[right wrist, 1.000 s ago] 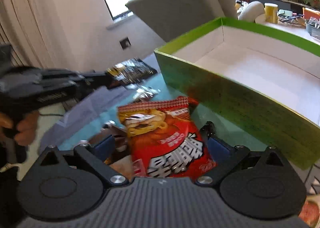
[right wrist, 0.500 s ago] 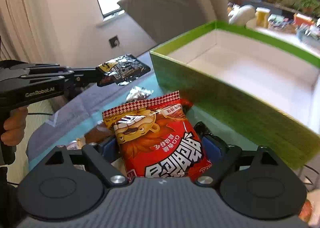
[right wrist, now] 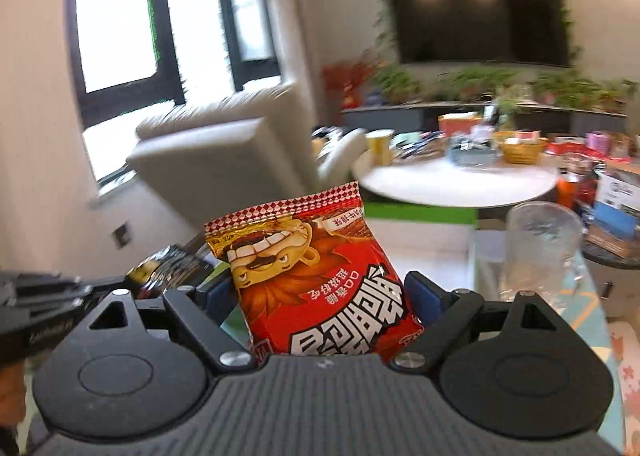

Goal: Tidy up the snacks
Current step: 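Carry both held packets over the green box with both tools, then open both tools to drop the packets into the green box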

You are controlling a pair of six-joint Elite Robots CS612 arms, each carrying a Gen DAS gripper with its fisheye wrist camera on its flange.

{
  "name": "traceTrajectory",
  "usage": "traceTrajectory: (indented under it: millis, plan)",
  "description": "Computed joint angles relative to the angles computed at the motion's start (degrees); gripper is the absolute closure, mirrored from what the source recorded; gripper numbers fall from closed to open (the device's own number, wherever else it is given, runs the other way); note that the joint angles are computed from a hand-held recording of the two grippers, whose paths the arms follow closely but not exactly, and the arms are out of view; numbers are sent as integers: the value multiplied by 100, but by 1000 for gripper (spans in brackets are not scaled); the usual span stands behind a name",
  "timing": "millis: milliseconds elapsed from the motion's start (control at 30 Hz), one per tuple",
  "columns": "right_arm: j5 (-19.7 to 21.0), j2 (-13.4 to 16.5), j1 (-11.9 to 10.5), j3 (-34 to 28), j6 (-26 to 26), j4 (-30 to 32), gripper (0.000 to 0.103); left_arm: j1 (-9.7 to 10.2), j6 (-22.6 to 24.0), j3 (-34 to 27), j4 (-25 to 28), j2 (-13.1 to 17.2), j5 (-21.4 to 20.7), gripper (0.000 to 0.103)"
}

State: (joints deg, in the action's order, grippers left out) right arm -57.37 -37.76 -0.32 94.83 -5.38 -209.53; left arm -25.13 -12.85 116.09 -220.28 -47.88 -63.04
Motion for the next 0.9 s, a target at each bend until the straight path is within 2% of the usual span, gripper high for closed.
traceTrajectory:
  millis: [233, 400, 667, 900]
  plan:
    - [-209, 174, 47, -417, 590, 224, 42, 45, 209, -438, 103, 132, 93, 103]
    - [-254, 229, 45, -567, 800, 363, 42, 86, 249, -703, 310, 260, 44, 103]
    - [-469, 331, 80, -822, 947, 550, 42, 194, 108, -1147, 891, 479, -34, 102]
    - [-656, 422, 122, -996, 1052, 832, 42, 224, -295, -1445, 1513, 641, 73, 102]
